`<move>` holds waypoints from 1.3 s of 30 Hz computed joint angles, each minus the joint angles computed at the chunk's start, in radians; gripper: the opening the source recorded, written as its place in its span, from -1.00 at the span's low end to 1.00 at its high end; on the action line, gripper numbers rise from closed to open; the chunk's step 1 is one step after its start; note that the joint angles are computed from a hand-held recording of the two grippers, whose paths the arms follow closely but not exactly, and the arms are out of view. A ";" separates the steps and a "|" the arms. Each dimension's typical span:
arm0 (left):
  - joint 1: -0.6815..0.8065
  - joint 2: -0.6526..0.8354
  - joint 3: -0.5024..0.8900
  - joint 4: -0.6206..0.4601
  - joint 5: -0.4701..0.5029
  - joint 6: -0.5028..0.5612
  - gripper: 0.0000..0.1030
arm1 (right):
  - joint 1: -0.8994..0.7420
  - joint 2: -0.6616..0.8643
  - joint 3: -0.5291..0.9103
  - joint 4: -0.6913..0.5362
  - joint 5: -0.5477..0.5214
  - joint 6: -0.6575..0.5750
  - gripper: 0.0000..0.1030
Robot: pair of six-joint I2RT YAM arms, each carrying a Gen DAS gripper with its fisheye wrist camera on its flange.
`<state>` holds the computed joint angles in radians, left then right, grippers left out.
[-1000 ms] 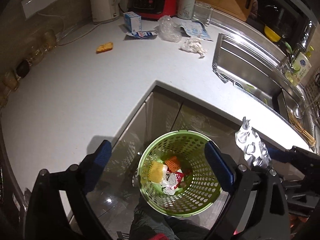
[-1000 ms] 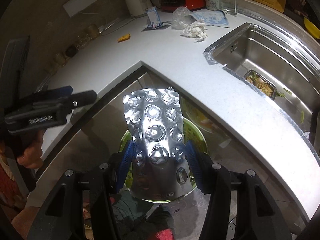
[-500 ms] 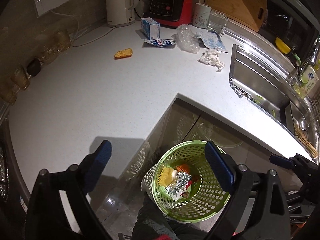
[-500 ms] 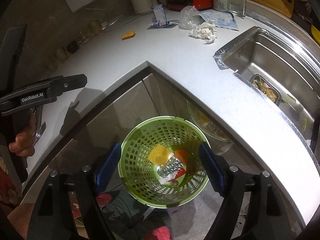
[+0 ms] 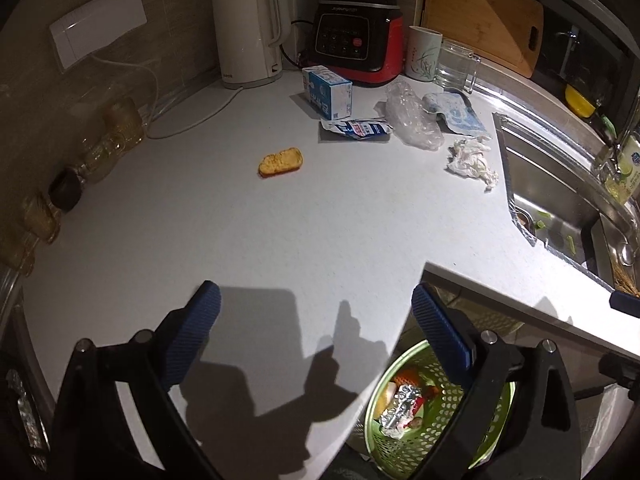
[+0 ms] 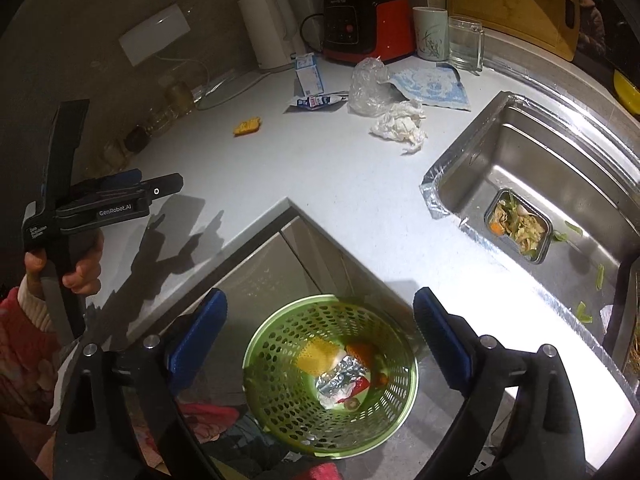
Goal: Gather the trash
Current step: 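Grasp the orange bread crust with the left tool while the right tool grasps the crumpled white tissue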
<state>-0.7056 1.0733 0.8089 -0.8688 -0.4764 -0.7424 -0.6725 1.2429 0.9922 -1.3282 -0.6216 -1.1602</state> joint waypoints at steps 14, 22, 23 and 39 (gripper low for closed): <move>0.530 0.368 0.052 0.470 0.322 0.492 0.79 | 0.396 0.100 0.059 0.392 0.140 0.632 0.93; 0.615 0.594 0.167 0.548 0.366 0.536 0.79 | 0.501 0.204 0.120 0.511 0.224 0.816 0.93; 0.622 0.610 0.177 0.550 0.373 0.538 0.79 | 0.512 0.215 0.125 0.523 0.234 0.832 0.93; 0.602 0.690 0.241 0.529 0.350 0.498 0.17 | 0.564 0.364 0.217 0.586 0.277 0.900 0.93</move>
<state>-0.1031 1.7635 1.0501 -0.3396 -0.1265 -0.2439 -0.1083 1.6065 1.2095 -0.7426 -0.3446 -0.2605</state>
